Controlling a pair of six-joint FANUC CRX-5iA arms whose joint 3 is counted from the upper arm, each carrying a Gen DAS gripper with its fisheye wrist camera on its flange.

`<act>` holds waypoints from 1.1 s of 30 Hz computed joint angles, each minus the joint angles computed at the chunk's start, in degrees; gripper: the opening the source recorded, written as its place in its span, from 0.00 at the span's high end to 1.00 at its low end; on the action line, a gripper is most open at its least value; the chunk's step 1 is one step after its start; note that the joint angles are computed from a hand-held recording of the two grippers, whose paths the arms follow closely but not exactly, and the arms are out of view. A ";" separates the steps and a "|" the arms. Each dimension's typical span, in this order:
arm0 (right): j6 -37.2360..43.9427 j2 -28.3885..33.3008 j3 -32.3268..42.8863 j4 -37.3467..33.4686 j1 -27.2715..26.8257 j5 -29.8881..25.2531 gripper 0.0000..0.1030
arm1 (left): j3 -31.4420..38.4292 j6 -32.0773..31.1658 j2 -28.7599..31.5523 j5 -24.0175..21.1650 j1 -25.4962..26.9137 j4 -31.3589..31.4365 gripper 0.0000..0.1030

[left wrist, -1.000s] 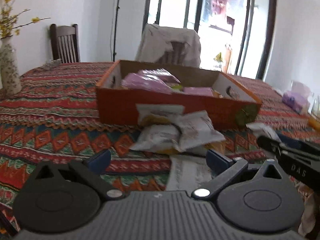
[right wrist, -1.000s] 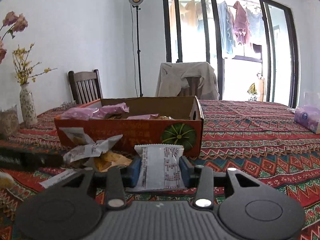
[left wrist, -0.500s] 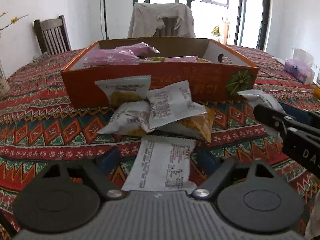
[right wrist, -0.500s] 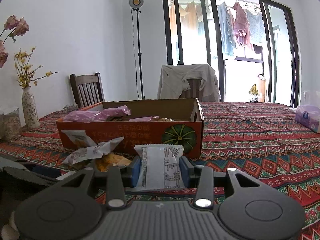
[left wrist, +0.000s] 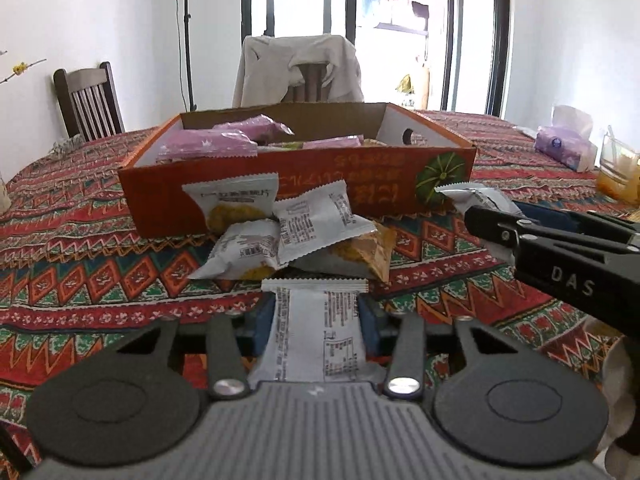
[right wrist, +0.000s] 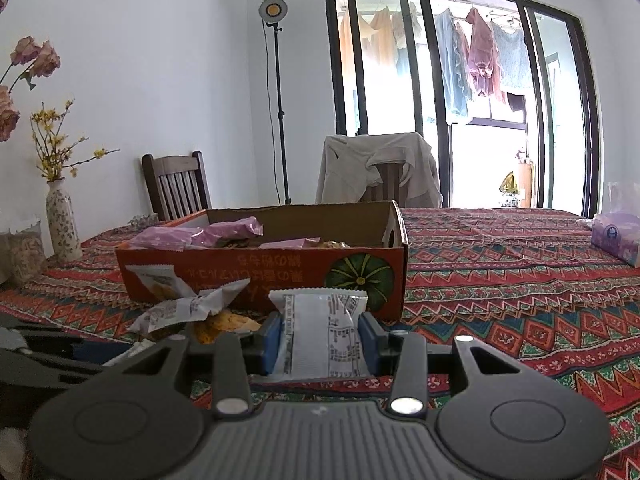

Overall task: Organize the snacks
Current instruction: 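Carry both white packets into the box and open both grippers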

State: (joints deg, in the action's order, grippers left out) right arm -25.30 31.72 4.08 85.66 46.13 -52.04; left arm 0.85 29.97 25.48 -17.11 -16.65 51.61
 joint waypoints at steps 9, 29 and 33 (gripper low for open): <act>0.06 0.39 0.58 0.76 0.19 -1.39 0.61 | -6.54 -25.15 -3.35 4.91 -3.49 28.95 0.57; 9.30 6.21 15.78 3.18 -4.99 0.84 0.61 | 9.74 -42.07 4.51 10.05 -8.70 51.26 0.57; 13.07 9.52 22.10 0.56 -6.18 1.58 0.61 | 16.05 -28.80 8.70 9.25 -6.73 38.62 0.57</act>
